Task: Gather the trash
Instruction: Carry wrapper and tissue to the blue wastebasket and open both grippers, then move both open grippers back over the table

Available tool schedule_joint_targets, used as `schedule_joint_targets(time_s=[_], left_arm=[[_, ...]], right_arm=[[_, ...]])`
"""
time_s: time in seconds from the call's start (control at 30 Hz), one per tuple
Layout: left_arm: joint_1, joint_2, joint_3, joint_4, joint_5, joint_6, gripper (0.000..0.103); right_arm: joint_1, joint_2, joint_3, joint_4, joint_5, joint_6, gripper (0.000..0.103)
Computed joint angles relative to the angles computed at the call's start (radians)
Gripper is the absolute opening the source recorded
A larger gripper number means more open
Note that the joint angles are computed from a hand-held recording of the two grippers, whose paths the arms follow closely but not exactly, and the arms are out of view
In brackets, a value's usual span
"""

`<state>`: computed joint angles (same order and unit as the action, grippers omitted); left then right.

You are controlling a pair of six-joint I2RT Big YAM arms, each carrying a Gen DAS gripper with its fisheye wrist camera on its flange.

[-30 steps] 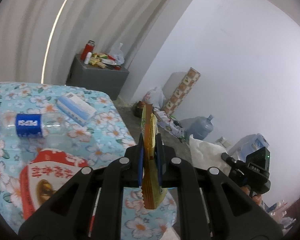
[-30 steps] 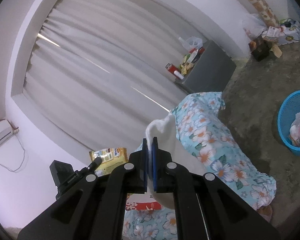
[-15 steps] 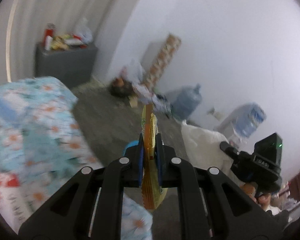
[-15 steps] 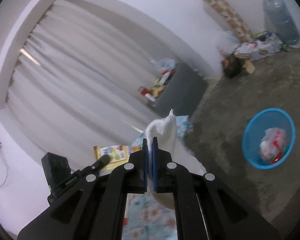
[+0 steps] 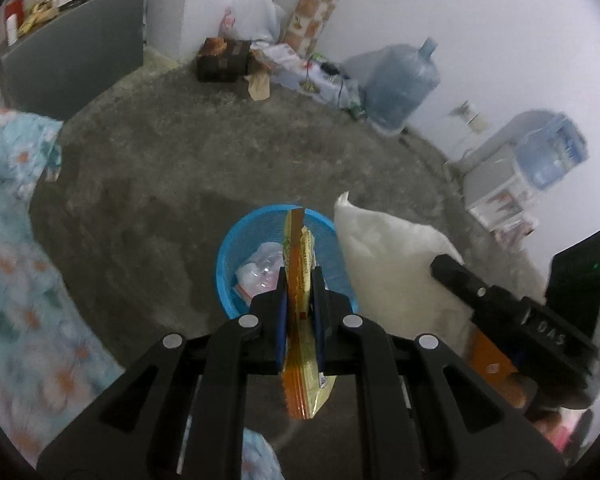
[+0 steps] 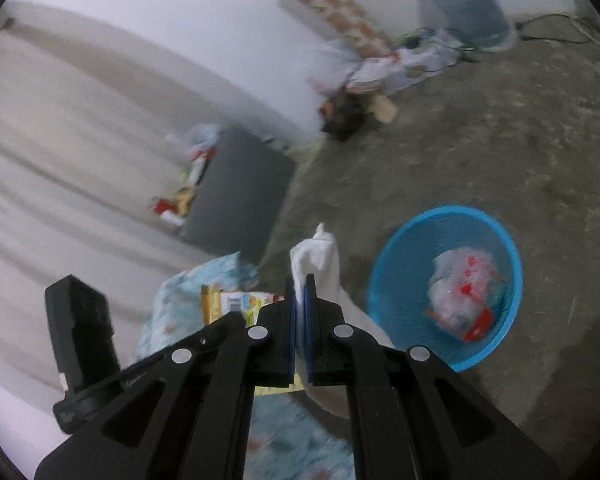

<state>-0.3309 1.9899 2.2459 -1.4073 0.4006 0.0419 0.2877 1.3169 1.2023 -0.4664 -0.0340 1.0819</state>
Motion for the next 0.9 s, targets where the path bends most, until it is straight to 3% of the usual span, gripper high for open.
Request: schedule_joint_targets(time_s=[0.07,0.1,0.13,0.17,0.23,0.33,0.37,0.6,0.8,0.9], left_arm=[[-0.014,0.055,0.042,-0.004,-0.015,0.003,0.01],[-0.02,0.088,0.07,-0.012,-0.023,-0.01,0.017],[-0.026,0.118,0.105,-0.028,-0.026,-0.018,0.023],[-0.031,0.143,0.129,-0.04,-0.038,-0.021,0.033],[-0.043,0.158,0.137,-0.04,-0.067,-0.022,0.039],[-0.052,0.151,0.136,-0.026,-0.067,-0.02,0.049],[-0.049,0.127,0.106,-0.004,-0.063,-0.016,0.051],[-0.031,0.008,0.063,0.037,-0.033,-0.025,0.066],[0.016,-0.167,-0.011,0.075,0.041,-0.061,0.074],[0.044,-0.274,-0.072,0.087,0.043,-0.059,0.08]], right_arm=[[-0.034,0.035,-0.003,-0.003,-0.005,0.006,0.006],[-0.045,0.051,0.001,-0.019,0.0,0.013,0.006],[-0.061,0.073,0.002,-0.041,-0.002,0.022,0.011],[-0.076,0.097,0.007,-0.069,-0.012,0.016,0.025],[-0.084,0.13,0.025,-0.157,0.01,0.014,0.038],[-0.082,0.11,-0.015,-0.172,0.039,0.026,0.041],[-0.077,0.096,-0.03,-0.172,0.053,0.036,0.045],[-0.014,-0.021,-0.073,-0.196,0.171,0.105,0.048],[0.124,-0.101,-0.021,-0.274,0.328,0.119,0.061],[0.219,-0.115,0.04,-0.322,0.396,0.103,0.067]])
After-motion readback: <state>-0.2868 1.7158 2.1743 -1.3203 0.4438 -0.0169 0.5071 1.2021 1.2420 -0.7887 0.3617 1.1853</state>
